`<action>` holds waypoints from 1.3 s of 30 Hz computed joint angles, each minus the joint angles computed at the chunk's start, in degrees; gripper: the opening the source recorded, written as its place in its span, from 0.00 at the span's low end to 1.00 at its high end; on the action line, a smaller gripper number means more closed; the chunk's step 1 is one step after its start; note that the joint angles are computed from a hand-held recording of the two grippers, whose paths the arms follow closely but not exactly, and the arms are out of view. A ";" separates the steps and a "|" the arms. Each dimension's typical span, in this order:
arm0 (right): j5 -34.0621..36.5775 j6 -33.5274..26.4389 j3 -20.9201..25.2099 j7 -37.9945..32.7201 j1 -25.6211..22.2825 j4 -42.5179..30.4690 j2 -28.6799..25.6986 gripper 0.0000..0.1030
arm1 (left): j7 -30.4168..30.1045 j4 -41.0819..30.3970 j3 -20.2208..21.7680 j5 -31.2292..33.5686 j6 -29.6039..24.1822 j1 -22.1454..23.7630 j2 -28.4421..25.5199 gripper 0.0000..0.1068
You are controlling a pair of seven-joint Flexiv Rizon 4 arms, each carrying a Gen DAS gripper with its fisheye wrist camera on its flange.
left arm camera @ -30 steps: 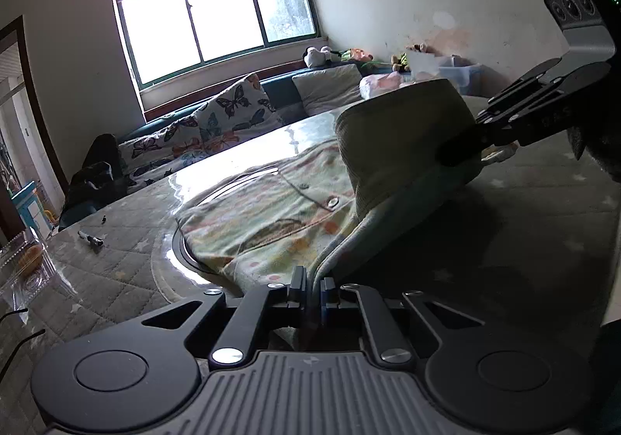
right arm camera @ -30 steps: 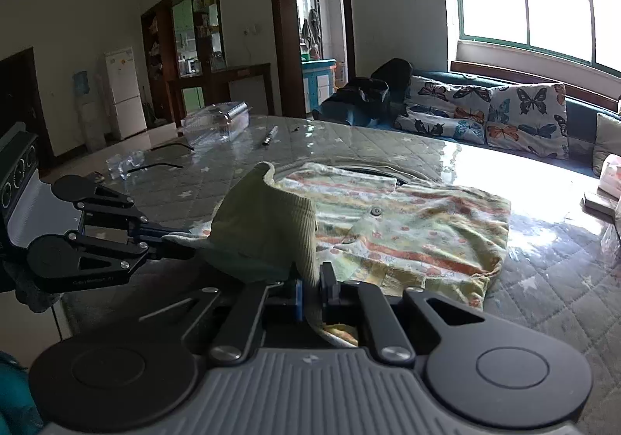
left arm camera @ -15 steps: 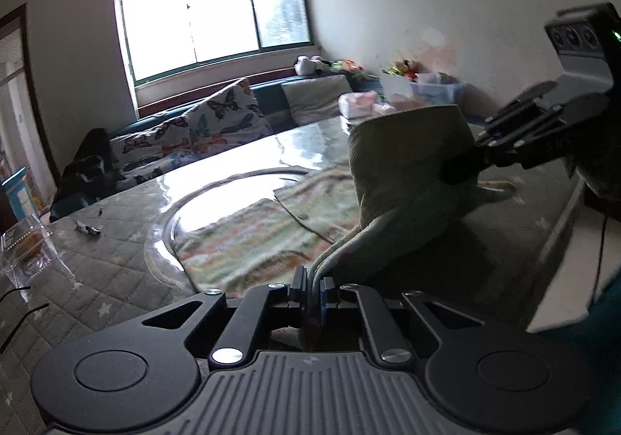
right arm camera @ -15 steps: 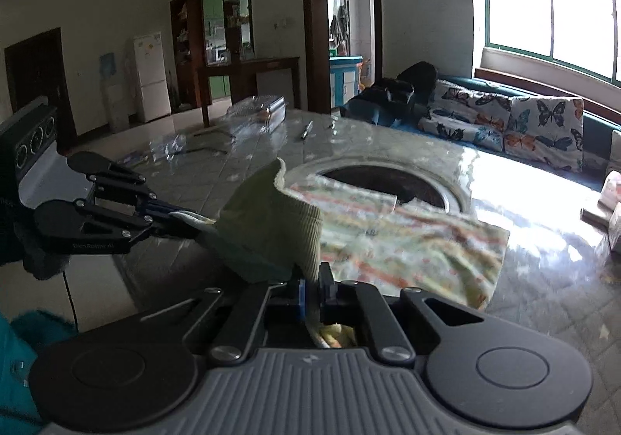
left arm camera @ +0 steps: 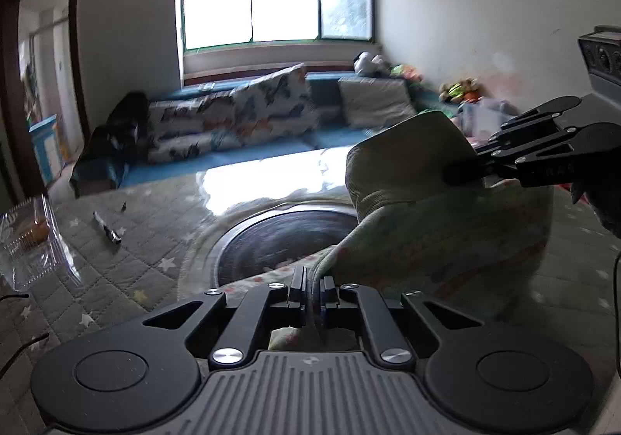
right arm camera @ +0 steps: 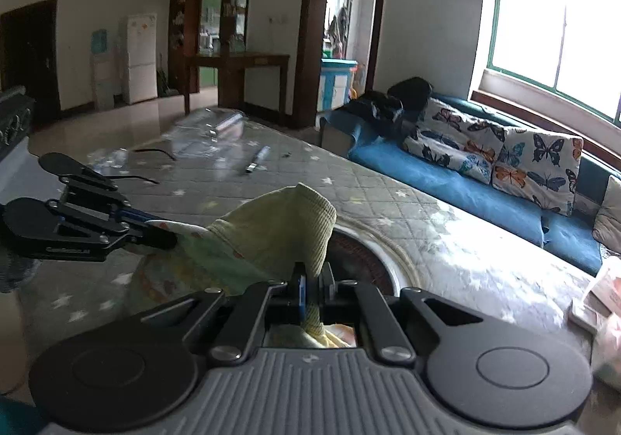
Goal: Fold clothes
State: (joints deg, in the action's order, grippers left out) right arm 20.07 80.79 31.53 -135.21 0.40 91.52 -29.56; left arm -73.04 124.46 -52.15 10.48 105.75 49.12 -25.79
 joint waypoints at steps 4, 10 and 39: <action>-4.65 -1.49 -6.67 7.14 6.11 -5.96 -5.70 0.05 | 1.99 -6.87 10.95 -5.73 -7.08 -10.74 -1.09 0.07; -10.95 -0.07 -13.66 18.56 11.90 -11.14 -13.61 0.09 | 4.03 -14.25 25.58 -11.23 -12.56 -24.18 -4.77 0.10; -24.56 12.45 -14.41 40.34 5.28 0.68 -13.57 0.28 | 8.13 -18.12 42.31 -26.26 -13.24 -39.87 -5.78 0.38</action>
State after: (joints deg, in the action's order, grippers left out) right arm -4.49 93.25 17.12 -94.87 5.68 92.20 -43.13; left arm -64.91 106.35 -9.84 -15.78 92.51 9.25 -31.57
